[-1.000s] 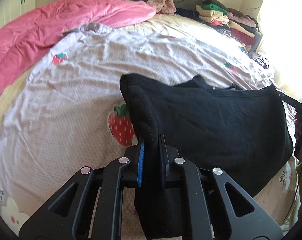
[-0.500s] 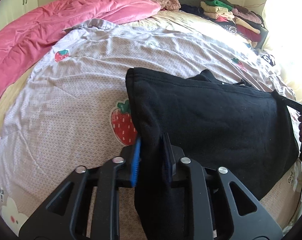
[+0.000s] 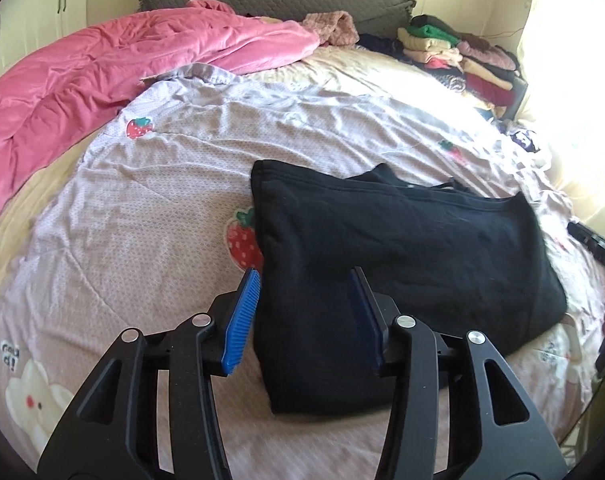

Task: Fold small clothes
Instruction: 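Open both grippers to release the folded sweatshirt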

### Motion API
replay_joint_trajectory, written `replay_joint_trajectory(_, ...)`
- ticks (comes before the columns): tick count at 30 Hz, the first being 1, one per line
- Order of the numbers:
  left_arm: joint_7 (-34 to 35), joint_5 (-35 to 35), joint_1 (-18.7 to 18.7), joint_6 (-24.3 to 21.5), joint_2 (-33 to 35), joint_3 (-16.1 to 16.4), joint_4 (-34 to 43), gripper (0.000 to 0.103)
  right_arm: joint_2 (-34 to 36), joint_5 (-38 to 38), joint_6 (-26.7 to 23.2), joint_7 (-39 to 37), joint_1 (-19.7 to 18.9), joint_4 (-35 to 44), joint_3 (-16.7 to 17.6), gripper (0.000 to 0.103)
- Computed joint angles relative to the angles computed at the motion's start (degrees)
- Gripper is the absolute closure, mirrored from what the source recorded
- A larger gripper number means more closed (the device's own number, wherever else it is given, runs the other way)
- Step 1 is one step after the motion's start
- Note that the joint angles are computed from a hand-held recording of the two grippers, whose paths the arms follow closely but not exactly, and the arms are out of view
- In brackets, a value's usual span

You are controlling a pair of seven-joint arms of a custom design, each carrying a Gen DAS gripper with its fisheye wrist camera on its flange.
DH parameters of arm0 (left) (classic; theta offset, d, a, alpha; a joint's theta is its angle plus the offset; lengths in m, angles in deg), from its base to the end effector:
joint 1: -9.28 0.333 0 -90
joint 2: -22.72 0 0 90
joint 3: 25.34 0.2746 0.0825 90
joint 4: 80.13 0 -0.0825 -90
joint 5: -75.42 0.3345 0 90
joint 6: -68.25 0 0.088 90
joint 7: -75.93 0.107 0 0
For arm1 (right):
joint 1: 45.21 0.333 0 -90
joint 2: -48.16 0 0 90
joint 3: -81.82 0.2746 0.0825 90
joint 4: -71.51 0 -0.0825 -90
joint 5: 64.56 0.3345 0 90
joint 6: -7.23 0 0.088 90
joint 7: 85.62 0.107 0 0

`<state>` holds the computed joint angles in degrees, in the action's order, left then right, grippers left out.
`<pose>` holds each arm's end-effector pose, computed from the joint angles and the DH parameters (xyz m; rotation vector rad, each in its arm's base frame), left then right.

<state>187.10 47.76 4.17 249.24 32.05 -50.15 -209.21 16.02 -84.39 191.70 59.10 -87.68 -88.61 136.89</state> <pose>0.4902 -0.2275 0.3742 -1.5105 2.2149 -0.9851 0.3832 0.1110 0.3749 -1.4927 1.9735 -0.8805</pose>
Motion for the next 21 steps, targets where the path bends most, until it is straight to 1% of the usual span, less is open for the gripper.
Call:
replay_joint_trajectory(1,1.70,-1.79,1.25,-0.15,-0.65,-1.89,-0.50,0.060,-0.12,0.08,-0.21,-0.21,1.95,-0.64,-1.10,0.056)
replay_joint_trajectory(3,4.68,-4.66,1.53,-0.76,-1.72,-3.68,-1.13,0.057,-0.24,0.02,-0.82,-0.39,4.56,-1.29,-1.92,0.056)
replay_joint_trajectory(5,6.68,-6.13,0.01,-0.94,-2.25,-3.64,-1.44,0.055,0.00,-0.19,-0.83,0.04,6.15,-1.61,-1.83,0.056)
replay_joint_trajectory(6,6.53,-5.54,-1.37,-1.28,-2.26,-2.84,-1.42,0.052,0.84,-0.21,-0.18,0.27,6.82,-1.56,-1.60,0.056)
replay_joint_trajectory(7,6.57,-5.09,-2.55,-1.66,-2.15,-2.02,-1.31,0.050,1.61,-0.21,0.16,0.43,6.37,-1.07,-0.45,0.056)
replay_joint_trajectory(9,0.79,2.68,-7.77,-2.04,-1.33,2.88,-1.12,0.049,3.54,-0.47,0.29,0.09,5.54,0.40,1.70,0.056)
replay_joint_trajectory(11,-5.13,10.24,-11.59,-2.59,-0.32,7.02,-0.64,0.049,4.99,-0.57,0.64,0.08,3.39,1.96,4.76,0.056)
replay_joint_trajectory(12,-10.16,16.13,-14.74,-3.03,0.60,10.85,-0.06,0.047,5.91,-0.55,0.68,0.07,2.20,2.83,6.28,0.055)
replay_joint_trajectory(13,-14.00,20.45,-16.91,-3.58,1.31,13.63,0.48,0.045,6.76,-0.67,0.97,-0.07,0.86,3.57,7.76,0.055)
replay_joint_trajectory(15,-21.74,28.52,-20.88,-6.01,3.09,19.23,2.27,0.044,6.86,-0.66,1.01,-0.28,-1.67,4.59,10.57,0.055)
replay_joint_trajectory(16,-23.34,30.12,-20.93,-6.80,3.90,19.85,2.97,0.044,7.04,-0.70,1.00,-0.55,-2.55,4.98,11.35,0.055)
replay_joint_trajectory(17,-23.46,30.41,-19.84,-6.86,4.27,19.00,3.12,0.043,6.99,-0.52,0.74,-0.54,-3.31,5.47,12.06,0.055)
replay_joint_trajectory(19,-22.16,29.37,-16.19,-6.50,4.88,15.67,3.01,0.042,7.14,-0.49,1.84,-0.75,-4.88,6.05,13.20,0.055)
replay_joint_trajectory(20,-21.96,29.41,-14.85,-6.15,5.08,14.43,2.93,0.041,7.47,-0.51,1.86,-1.31,-6.07,6.69,14.32,0.053)
replay_joint_trajectory(21,-22.62,30.22,-14.53,-5.85,5.05,14.23,2.71,0.040,8.52,-0.78,-0.41,-2.33,-7.10,8.05,15.42,0.052)
